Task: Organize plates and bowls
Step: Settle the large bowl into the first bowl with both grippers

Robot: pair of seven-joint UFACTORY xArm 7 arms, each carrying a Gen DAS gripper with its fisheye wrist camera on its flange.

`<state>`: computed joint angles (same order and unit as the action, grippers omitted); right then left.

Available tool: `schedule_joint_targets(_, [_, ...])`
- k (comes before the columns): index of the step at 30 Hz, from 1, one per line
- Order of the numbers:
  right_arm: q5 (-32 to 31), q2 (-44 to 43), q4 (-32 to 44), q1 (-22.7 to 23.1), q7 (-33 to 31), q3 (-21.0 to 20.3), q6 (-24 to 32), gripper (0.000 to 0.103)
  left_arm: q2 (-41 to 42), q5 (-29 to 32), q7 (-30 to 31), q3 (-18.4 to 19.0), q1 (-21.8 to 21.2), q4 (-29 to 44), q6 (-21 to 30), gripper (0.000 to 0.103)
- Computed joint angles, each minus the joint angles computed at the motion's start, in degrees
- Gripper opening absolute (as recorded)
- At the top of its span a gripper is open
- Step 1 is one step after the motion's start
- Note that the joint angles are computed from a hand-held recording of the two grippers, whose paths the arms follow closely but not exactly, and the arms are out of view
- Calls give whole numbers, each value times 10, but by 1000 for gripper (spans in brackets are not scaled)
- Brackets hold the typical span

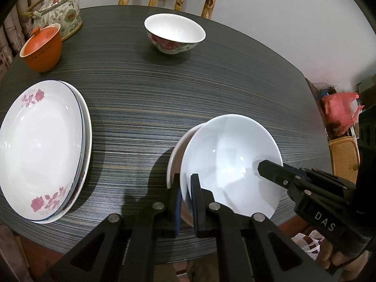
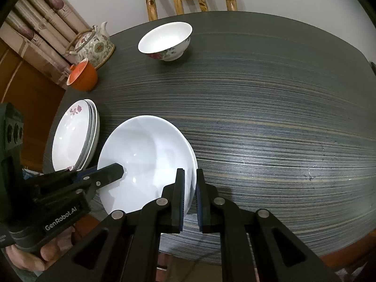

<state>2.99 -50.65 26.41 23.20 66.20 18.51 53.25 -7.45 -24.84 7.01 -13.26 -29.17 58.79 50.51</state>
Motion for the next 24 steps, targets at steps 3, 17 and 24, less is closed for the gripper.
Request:
schedule_joint_targets(3, [0,-2,-1,0,0,-1,0,11,-3,-1,0,0,0,-3,-1,7])
schedule_joint_targets(17, [-1,1,-3,0,2,-1,-2,11,-4,8,3,0,-1,0,0,7])
schedule_joint_targets(24, [3,-6,-6,3,7,0,0,12,-3,27,-3,-3,-2,7,3,9])
